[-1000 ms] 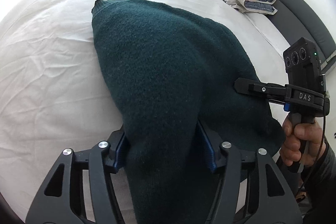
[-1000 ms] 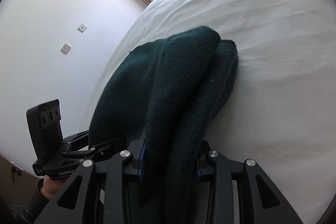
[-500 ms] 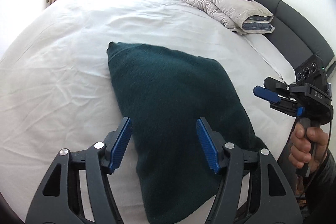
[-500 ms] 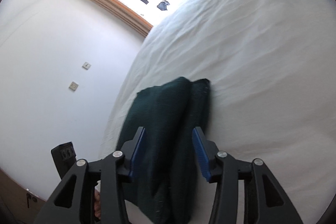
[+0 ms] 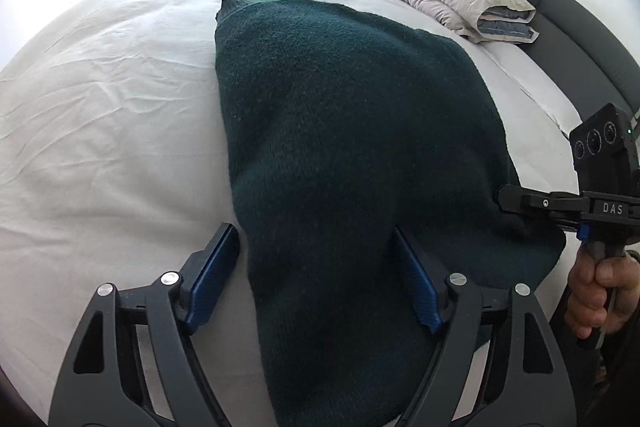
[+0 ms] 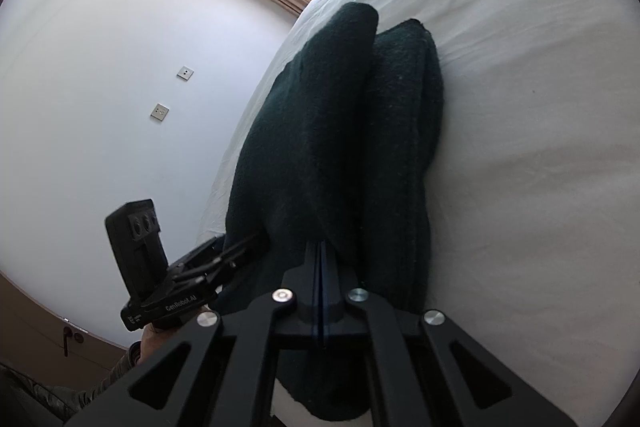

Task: Fold small clothes
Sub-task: 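Release the folded sweater with both grippers and pull them back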

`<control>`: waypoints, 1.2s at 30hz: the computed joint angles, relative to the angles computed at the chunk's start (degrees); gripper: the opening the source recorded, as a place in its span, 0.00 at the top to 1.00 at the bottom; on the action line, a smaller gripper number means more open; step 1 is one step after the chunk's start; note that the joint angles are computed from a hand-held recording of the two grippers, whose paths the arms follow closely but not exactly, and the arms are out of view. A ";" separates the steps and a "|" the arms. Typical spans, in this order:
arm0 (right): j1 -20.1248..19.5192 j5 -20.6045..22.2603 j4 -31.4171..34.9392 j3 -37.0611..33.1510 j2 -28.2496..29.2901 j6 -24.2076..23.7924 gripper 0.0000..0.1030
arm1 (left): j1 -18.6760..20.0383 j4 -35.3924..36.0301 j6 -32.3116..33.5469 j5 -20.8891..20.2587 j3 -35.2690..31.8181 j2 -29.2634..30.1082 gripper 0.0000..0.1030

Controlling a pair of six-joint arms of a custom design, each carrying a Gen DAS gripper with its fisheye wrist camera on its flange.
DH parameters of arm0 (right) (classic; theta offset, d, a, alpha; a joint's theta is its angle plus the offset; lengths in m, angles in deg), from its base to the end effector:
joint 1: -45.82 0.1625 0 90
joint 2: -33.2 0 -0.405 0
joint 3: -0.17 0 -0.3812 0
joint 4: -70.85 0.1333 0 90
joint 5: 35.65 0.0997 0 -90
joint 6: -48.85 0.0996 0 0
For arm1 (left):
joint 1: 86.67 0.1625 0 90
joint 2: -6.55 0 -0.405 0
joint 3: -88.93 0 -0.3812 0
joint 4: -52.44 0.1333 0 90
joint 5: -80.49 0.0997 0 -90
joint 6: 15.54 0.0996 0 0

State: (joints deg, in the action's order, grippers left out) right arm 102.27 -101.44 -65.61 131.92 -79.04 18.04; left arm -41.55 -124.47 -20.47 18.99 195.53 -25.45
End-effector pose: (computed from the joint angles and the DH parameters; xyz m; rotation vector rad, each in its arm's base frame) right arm -0.0406 -0.3763 0.3743 -0.0795 2.8962 -0.9173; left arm -0.2676 -0.5249 -0.0547 0.8610 2.5872 -0.5581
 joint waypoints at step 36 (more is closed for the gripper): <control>52.83 -57.13 -67.17 5.09 1.30 -12.37 0.00 | -24.74 5.02 -18.74 38.79 11.07 -13.67 0.00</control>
